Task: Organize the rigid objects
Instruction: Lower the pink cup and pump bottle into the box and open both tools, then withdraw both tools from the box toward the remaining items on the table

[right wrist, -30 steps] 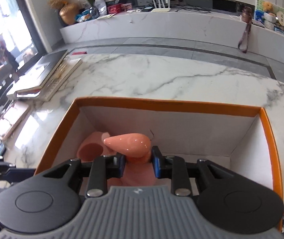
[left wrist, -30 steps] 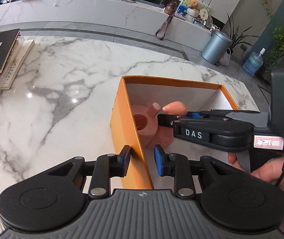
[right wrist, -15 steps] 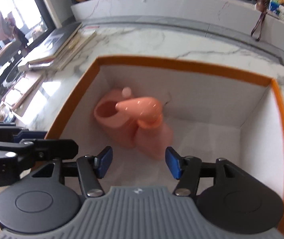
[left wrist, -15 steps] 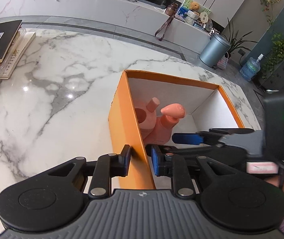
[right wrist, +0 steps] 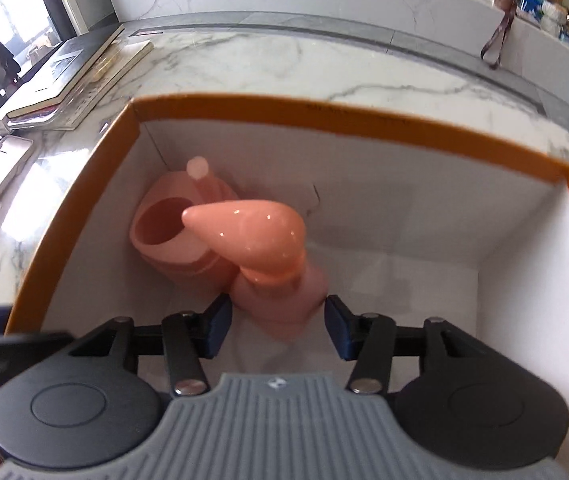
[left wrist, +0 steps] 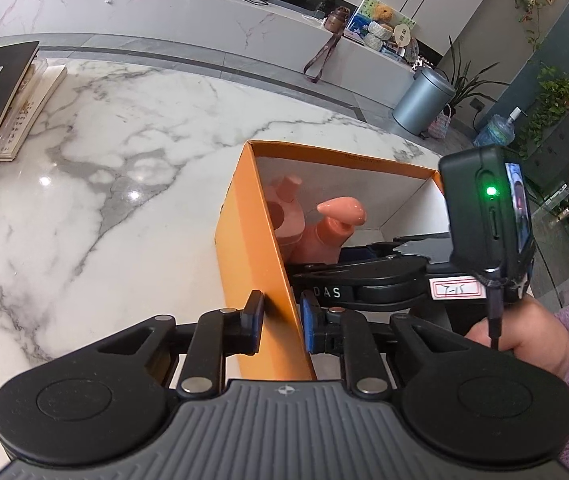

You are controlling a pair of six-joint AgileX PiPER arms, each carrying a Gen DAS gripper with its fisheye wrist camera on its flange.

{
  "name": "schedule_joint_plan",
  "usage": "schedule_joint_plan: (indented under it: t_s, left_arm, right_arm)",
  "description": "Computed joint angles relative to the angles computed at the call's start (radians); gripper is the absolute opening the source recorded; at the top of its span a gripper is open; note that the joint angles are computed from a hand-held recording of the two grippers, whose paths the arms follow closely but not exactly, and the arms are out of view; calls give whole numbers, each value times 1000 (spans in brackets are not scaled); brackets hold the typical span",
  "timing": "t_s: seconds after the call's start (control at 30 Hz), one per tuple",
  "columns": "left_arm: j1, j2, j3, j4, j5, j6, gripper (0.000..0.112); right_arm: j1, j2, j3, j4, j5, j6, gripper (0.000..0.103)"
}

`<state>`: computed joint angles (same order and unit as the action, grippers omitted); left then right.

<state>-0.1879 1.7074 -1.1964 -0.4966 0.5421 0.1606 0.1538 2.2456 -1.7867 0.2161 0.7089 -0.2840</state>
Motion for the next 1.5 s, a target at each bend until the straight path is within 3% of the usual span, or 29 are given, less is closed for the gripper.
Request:
schedule_joint_plan:
  t_s: [0.37,0.5,0.57,0.8,1.17,1.33,1.5]
  left_arm:
    - [0,0,-4,0,2,-8,22]
    - [1,-1,-3,1,3,-7,22]
    - [2,-2,-4,1,5,-4,22]
    - [0,-1,-8,17,7,-8,22]
    - [-24,-3,-20,116,16,-114,22]
    - [-78,-66,7,317,-10,-314,22]
    - [-149,-160,32,416,-7,-406,22]
  right_arm:
    - [-10,-59,83,14,-45,-162,52]
    - [-19,-72,114,14,-61,-252,25]
    - [-30,-73,125,57,-69,-326,22]
    - [-18,-79,175,30,-175,-548,21]
    - [-20,-81,135,3,-111,-476,23]
    - [-47,-195,238,143,-88,-541,23]
    - [-144,-391,451,417,-91,-712,23]
